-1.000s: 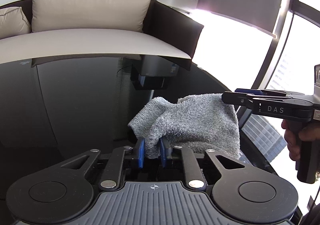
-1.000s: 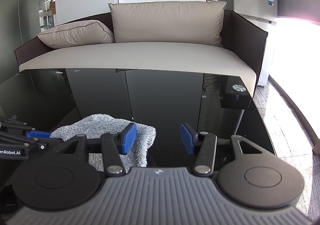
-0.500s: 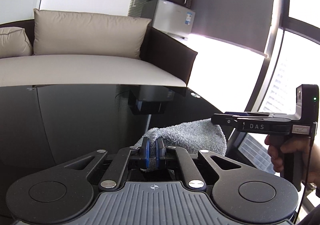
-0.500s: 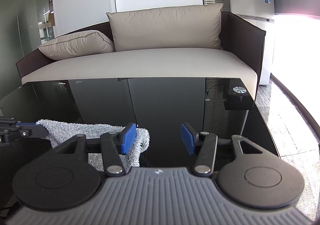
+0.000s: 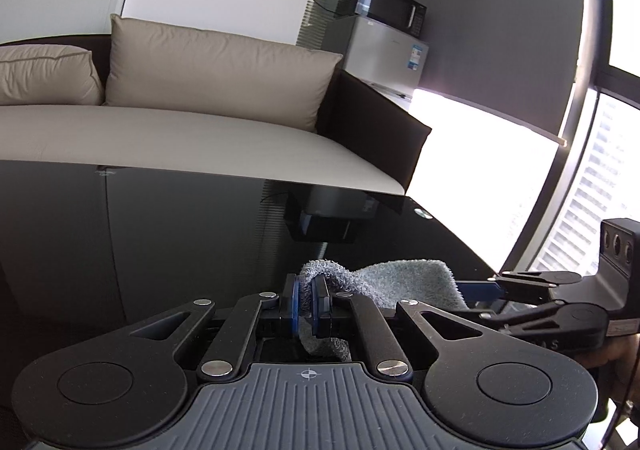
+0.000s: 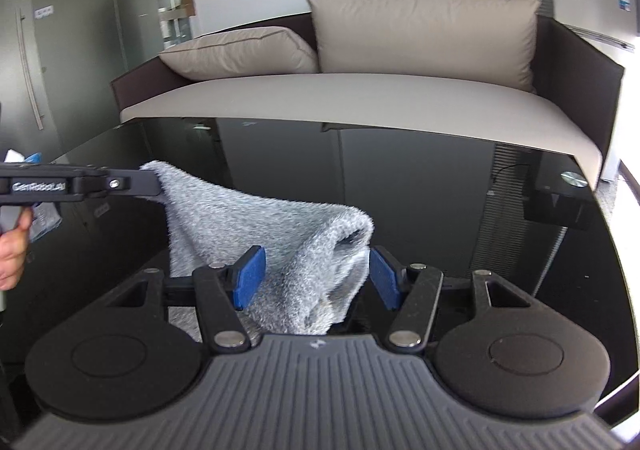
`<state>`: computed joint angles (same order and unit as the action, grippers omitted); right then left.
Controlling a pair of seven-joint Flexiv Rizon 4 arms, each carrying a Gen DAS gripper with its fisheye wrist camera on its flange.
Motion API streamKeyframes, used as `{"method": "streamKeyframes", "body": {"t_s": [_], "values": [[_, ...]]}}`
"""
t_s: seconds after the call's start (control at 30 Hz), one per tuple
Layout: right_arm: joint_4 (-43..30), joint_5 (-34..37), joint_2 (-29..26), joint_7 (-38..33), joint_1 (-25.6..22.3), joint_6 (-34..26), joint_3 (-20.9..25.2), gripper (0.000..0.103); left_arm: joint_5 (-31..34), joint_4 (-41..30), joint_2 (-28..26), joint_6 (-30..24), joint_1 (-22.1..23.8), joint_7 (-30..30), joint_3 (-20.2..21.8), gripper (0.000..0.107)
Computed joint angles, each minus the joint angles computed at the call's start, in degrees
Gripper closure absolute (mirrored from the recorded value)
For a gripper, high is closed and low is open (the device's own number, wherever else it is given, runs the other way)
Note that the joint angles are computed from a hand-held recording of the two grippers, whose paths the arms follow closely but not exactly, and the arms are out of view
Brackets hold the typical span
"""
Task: Fold towel
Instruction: 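Lift the towel with the left gripper while the right gripper grasps another corner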
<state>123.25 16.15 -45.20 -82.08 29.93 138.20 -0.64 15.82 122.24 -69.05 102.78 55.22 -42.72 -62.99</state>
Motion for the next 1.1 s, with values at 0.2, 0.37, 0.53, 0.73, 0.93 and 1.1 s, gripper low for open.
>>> {"method": "streamKeyframes", "body": {"t_s": [0.2,0.37,0.53,0.73,0.93,1.1], "values": [[2.0,-11.2,0.6,-1.9,-3.0,-1.4,3.3,0.043,-0.8,-0.7,1.7,0.7,-0.6,-1.5,1.2,0.101],[4.0,-22.9,0.7,-0.6,-8.9,0.2,7.7,0.043,-1.3,-1.6,3.0,1.6,-1.4,-3.8,2.4,0.101],[5.6,-29.5,1.1,0.7,-11.8,1.5,9.3,0.043,-1.5,-2.9,4.3,2.8,-2.4,-6.7,3.9,0.101],[6.9,-28.7,1.0,4.8,-14.3,7.7,9.9,0.043,-1.1,-4.1,5.3,3.4,-3.1,-9.6,5.2,0.101],[5.8,-16.8,-0.4,8.0,-11.0,11.1,6.7,0.043,-0.6,-5.0,5.9,3.7,-3.5,-11.7,6.0,0.101],[4.4,-6.9,-0.9,1.9,-3.9,5.7,1.1,0.043,-0.6,-5.5,6.2,3.2,-3.7,-12.3,6.5,0.101]]}}
